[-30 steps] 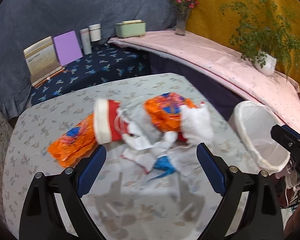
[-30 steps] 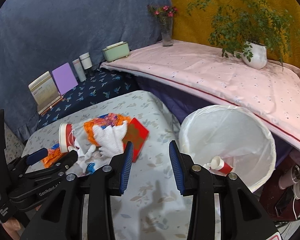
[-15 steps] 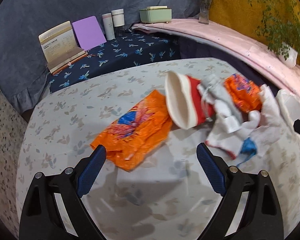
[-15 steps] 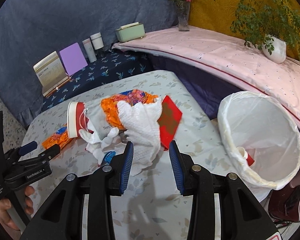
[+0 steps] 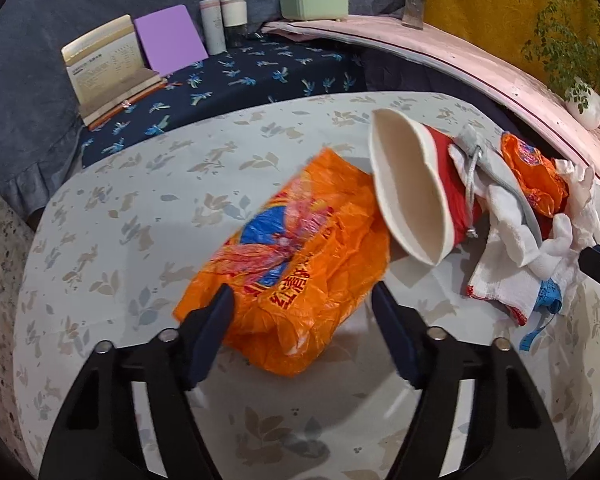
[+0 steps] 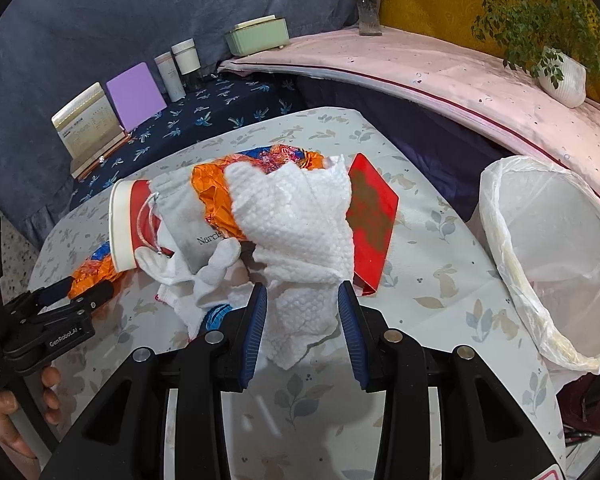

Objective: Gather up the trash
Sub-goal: 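Grasp the orange plastic bag with the left tool while the right tool grasps the white tissue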

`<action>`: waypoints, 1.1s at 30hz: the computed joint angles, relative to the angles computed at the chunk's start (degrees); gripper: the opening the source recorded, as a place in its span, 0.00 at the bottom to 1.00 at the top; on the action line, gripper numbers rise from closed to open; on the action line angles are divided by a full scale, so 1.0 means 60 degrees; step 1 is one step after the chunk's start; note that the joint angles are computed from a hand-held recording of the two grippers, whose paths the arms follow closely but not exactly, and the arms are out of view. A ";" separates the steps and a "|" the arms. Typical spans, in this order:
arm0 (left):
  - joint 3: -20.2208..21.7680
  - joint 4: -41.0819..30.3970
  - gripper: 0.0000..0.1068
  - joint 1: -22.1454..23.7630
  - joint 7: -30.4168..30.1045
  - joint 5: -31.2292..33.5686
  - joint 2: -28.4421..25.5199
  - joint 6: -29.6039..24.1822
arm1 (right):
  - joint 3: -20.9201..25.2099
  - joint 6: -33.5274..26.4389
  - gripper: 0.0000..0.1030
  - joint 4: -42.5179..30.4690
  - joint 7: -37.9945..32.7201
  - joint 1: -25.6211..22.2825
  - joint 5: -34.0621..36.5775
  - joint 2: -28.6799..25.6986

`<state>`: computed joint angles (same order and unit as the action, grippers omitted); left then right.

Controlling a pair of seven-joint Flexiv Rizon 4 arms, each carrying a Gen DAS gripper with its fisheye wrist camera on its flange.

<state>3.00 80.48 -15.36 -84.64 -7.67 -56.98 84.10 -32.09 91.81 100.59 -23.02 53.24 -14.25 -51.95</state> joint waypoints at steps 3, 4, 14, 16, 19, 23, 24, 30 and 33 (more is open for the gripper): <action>-0.0033 -0.0037 0.34 -0.0039 0.0073 0.0037 -0.0015 -0.0132 | 0.0146 -0.0124 0.35 -0.0124 -0.0052 -0.0140 -0.0066 -0.0045; -0.0070 0.0024 0.32 -0.0036 0.0077 0.0052 0.0015 -0.0077 | 0.0175 -0.0121 0.31 -0.0130 -0.0045 -0.0161 -0.0085 -0.0056; -0.0827 0.1237 0.17 0.0242 -0.0131 -0.0326 0.0696 0.0787 | 0.0317 0.0417 0.01 0.0361 -0.0326 -0.0089 0.0083 0.0216; -0.0905 0.1417 0.16 0.0251 -0.0154 -0.0400 0.0822 0.0945 | 0.0133 0.0594 0.01 0.0521 -0.0451 0.0123 0.0261 0.0292; -0.0894 0.1757 0.15 0.0166 -0.0273 -0.0483 0.1076 0.1274 | -0.0375 0.0940 0.01 0.0865 -0.0702 0.0654 0.0666 0.0416; -0.0856 0.2230 0.15 0.0063 -0.0452 -0.0607 0.1456 0.1706 | -0.0571 0.1125 0.01 0.1069 -0.1171 0.0916 0.1184 0.0564; -0.0795 0.2311 0.15 0.0001 -0.0502 -0.0632 0.1529 0.1790 | -0.0489 0.1081 0.01 0.1046 -0.1306 0.0863 0.1244 0.0597; -0.0876 0.2703 0.15 -0.0024 -0.0692 -0.0762 0.1891 0.2210 | -0.0101 0.0883 0.23 0.0736 -0.1507 0.0490 0.1531 0.0397; -0.1150 0.2772 0.15 0.0127 -0.0635 -0.0747 0.1998 0.2355 | 0.0058 0.0807 0.39 0.0465 -0.1448 0.0240 0.1528 0.0184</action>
